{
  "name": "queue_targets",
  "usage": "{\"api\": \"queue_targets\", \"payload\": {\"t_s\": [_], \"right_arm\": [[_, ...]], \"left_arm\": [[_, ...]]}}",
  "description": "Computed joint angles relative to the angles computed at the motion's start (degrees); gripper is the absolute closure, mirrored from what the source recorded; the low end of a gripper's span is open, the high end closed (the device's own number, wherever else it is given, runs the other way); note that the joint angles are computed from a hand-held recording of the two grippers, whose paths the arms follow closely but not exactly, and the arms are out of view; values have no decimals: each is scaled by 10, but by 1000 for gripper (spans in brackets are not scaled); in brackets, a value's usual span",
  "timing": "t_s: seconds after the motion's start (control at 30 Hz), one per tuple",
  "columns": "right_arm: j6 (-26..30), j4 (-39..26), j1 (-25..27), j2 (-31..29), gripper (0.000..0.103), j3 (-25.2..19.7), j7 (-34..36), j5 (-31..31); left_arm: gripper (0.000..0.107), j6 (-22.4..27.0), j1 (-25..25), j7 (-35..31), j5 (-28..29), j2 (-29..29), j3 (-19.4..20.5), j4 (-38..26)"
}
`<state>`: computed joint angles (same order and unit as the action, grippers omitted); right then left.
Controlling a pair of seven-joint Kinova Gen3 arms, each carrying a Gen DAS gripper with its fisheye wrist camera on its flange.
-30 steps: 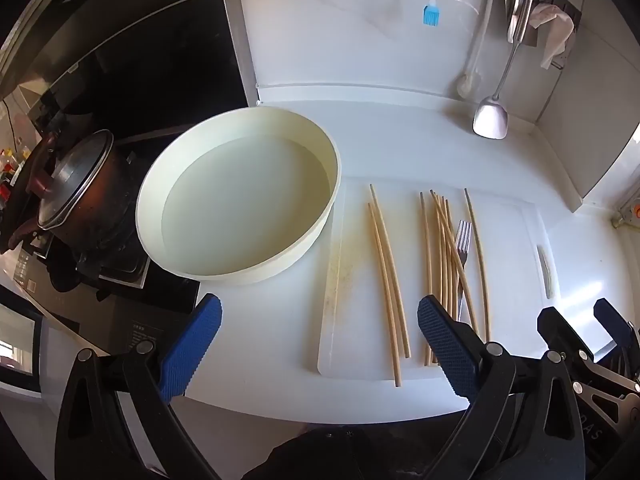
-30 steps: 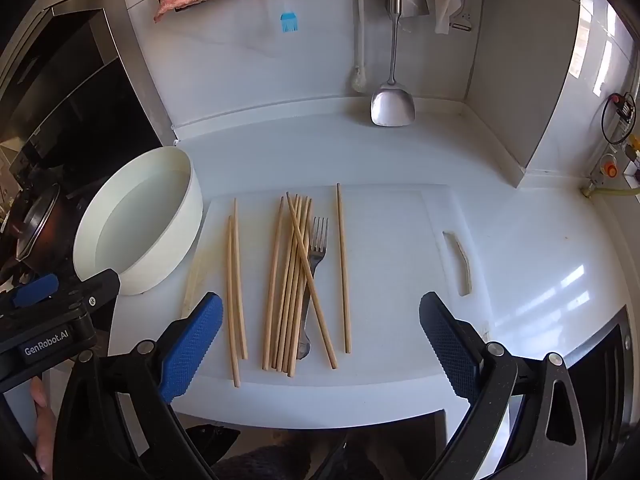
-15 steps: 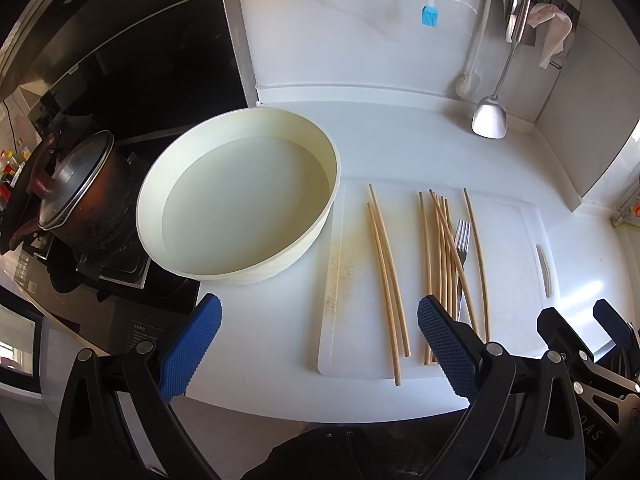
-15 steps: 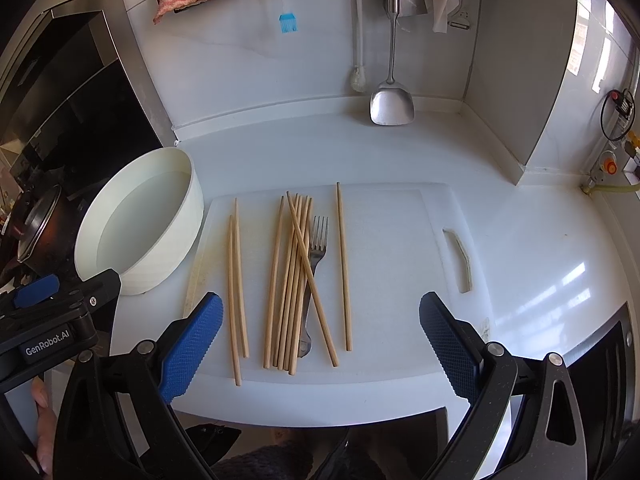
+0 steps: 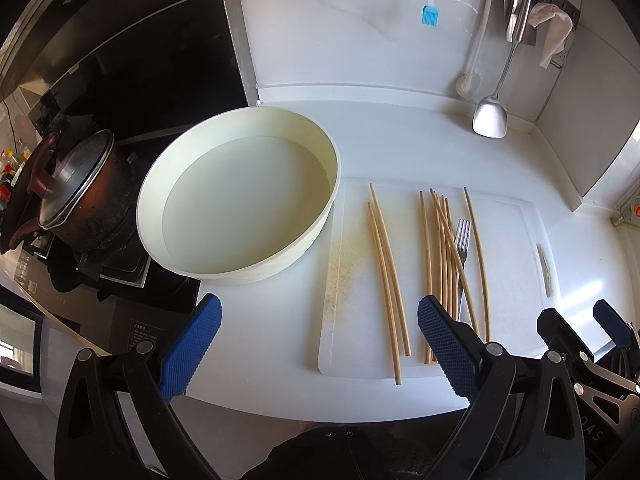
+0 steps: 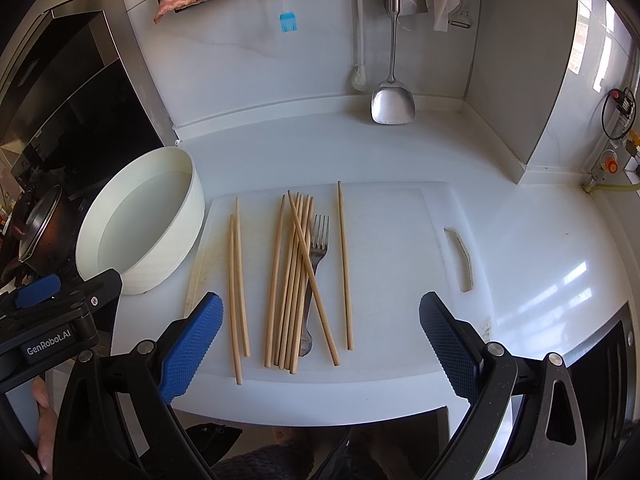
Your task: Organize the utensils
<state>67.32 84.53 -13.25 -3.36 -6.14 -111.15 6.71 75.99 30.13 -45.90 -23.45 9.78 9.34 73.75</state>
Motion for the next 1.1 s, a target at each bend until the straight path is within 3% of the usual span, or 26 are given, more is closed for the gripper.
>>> {"api": "queue_targets", "payload": {"t_s": [1.1], "right_arm": [[-4,3,-4,1,9,-4,-8,3]], "left_arm": [[11,0,1,0,-1,1,0,0]]}}
